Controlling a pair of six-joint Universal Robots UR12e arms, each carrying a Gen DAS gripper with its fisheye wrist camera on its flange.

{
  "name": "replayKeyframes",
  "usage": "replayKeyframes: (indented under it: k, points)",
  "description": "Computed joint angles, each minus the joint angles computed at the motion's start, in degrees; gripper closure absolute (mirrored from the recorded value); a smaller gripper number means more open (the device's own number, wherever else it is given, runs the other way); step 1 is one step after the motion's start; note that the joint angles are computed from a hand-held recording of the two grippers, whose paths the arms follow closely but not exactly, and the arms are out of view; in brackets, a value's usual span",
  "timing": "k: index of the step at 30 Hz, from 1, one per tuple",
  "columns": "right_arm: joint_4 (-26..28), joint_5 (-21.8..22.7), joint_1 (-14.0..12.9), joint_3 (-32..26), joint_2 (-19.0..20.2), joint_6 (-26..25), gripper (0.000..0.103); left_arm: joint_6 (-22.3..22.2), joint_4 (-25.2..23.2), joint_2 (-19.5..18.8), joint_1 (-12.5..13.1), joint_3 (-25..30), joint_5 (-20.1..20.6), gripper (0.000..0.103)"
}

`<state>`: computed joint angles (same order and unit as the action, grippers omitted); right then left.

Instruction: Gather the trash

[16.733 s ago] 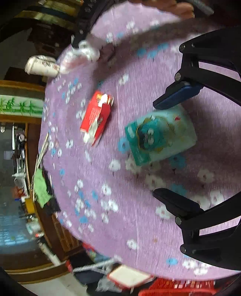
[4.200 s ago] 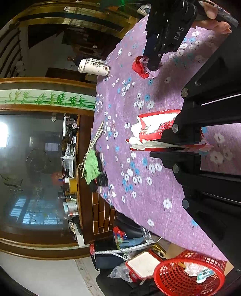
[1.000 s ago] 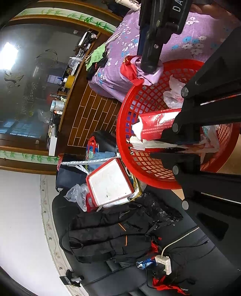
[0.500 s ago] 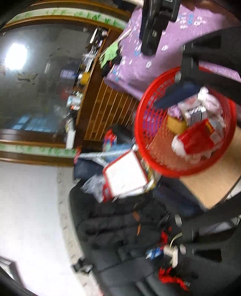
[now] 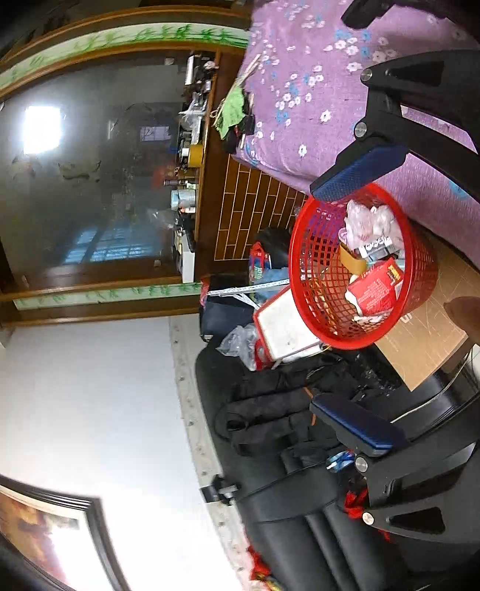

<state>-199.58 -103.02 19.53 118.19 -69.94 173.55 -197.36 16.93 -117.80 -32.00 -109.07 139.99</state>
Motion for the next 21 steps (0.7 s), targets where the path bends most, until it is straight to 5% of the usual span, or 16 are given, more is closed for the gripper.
replayKeyframes:
  k: [5, 21]
  points:
    - [-2.2, -0.9, -0.6, 2.6, -1.1, -0.1, 0.0, 4.6, -3.7, -1.4, -2.3, 2.4, 4.2, 0.0]
    - [-2.2, 1.1, -1.1, 4.0, -1.7, 0.2, 0.0, 4.5, -6.9, -1.2, -2.7, 2.9, 2.8, 0.0]
